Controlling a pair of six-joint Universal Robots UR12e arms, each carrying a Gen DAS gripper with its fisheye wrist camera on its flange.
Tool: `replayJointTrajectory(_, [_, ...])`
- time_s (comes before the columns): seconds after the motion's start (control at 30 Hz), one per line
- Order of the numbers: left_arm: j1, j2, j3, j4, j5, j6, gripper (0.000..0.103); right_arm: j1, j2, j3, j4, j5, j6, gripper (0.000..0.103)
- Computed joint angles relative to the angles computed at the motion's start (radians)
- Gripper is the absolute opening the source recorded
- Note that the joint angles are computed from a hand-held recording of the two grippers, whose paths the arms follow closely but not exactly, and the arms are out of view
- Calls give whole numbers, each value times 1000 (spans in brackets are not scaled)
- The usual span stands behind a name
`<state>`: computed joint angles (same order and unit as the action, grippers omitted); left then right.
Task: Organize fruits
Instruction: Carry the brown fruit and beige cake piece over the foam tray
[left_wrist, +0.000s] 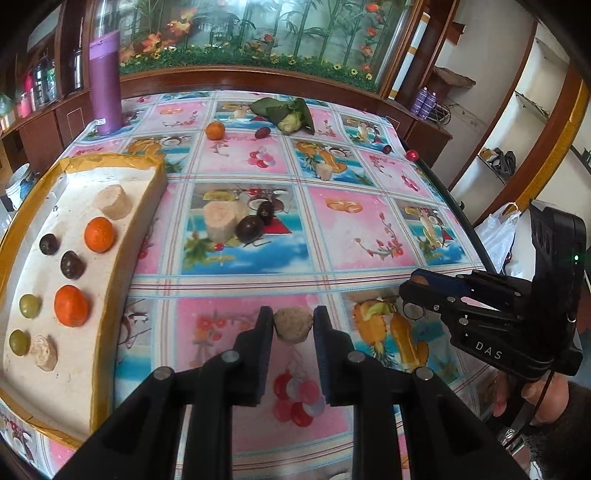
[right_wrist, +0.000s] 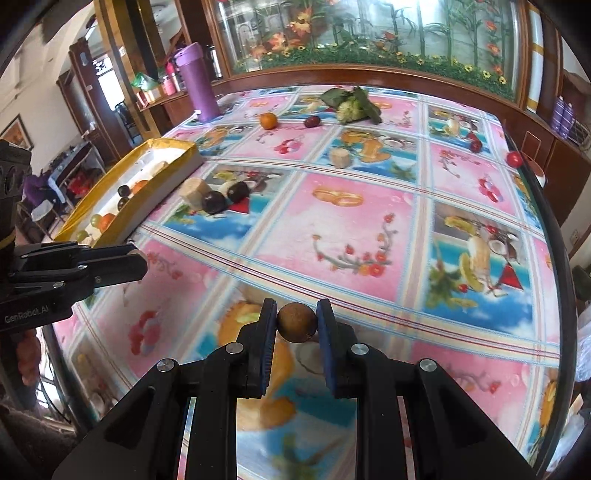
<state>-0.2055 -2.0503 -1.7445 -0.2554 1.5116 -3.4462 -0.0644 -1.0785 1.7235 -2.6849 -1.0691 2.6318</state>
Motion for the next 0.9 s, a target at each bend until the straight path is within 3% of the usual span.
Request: replayJointTrajectory(0.9, [129,114,-166,90,60,-78,24,158,51,-132,95,12,-99,21])
